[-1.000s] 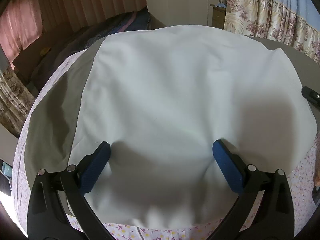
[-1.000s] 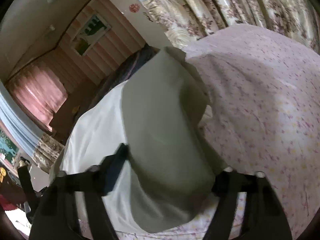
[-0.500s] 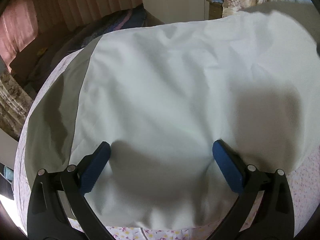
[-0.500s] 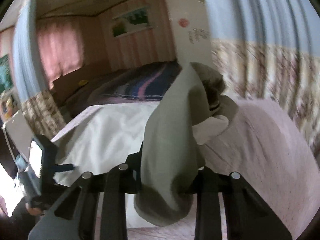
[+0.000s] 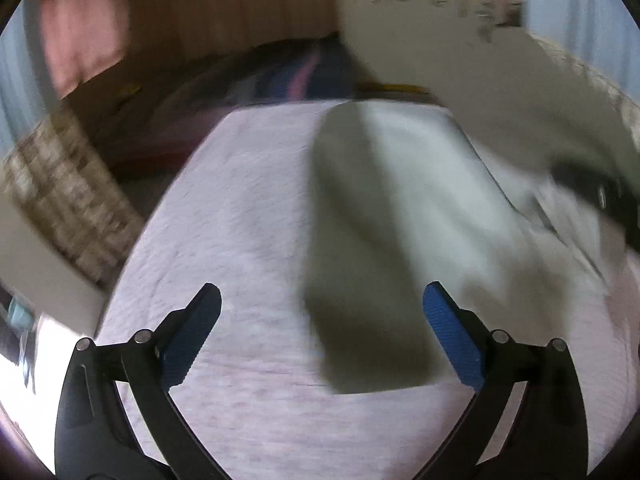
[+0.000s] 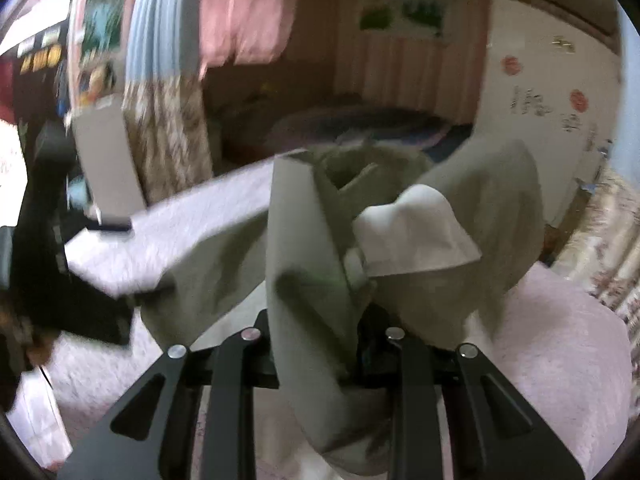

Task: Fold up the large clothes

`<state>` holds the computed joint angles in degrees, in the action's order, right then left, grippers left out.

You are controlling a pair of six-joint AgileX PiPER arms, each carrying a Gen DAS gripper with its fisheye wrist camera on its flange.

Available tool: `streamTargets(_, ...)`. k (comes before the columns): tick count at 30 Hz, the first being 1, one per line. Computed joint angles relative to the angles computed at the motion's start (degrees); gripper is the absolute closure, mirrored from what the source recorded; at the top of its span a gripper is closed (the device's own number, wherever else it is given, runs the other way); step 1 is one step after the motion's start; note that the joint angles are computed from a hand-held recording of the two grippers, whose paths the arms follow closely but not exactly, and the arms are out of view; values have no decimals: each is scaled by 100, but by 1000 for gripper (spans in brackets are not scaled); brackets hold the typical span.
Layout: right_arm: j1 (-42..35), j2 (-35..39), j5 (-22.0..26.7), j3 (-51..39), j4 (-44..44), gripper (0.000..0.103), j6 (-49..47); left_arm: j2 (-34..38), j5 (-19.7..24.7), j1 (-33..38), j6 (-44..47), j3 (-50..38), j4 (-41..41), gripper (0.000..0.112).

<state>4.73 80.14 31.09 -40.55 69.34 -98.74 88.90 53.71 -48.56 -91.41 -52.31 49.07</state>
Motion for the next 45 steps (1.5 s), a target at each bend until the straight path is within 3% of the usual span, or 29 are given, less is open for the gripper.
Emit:
streamTargets(2,731,368,-785,245,189,78,-228,-201,-266,287,-50,374,-19,12)
streamTargets(7,1382,925,-1414,579,1566,75,-1593,-272,-515,517,-100,724,28,12)
streamTargets(8,1228,922,-1219,543,1382,74,-1446,-256,-564,494,-93,705,68,12)
streamTargets(11,664,678,-422,353,-24,57,-201,-206,-523,404,18,617,163,12)
streamTargets(13,466,357,-229,356,-492,47,118,-142,-521,364,91,504,207,12)
streamTargets(16,-200,-421,590,539,-932,45,244,-88,-523,331,219,365,237,12)
streamTargets(19,-1497,-1133,1999,485,-1132,42,74,-50,-417,251,354,233,234,12)
streamTargets(21,-2269,-1257,2388,375,-1096,34,-180,-59,-393,223,428,169,220,12)
streamTargets(24,-3041,-841,2548,67,-878,32,-162,-280,-316,18,468,68,243,12)
streamTargets(27,-3608,191,2752,-483,-532,32,323,-468,-376,-143,575,-133,285,12)
streamTargets(29,-3591,891,2782,-847,-419,31,782,-379,-515,-157,801,-400,224,12)
streamTargets(32,-3477,1731,2769,-1145,-450,31,1306,248,-663,-28,1381,-1065,-138,12)
streamTargets(35,-3265,2134,2625,-1118,-287,31,1432,1067,-426,97,1707,-1761,-412,12)
streamTargets(39,-2971,2410,2678,-1062,-72,35,1378,1381,-1340,583,2311,-1865,-1443,14)
streamTargets(41,-2789,2352,2488,-844,190,45,1018,1626,-1505,648,2378,-1963,-1558,17)
streamTargets(42,-2729,2287,2382,-765,289,51,868,1698,-1589,666,2354,-1958,-1539,29)
streamTargets(43,-2683,2205,2264,-649,413,57,676,1701,-1865,758,2520,-1893,-1741,51)
streamTargets(44,-2638,2081,2143,-494,572,59,458,1711,-1912,771,2483,-1876,-1722,58)
streamTargets(45,-2647,1998,2127,-394,701,65,296,1710,-1729,696,2319,-1914,-1473,77)
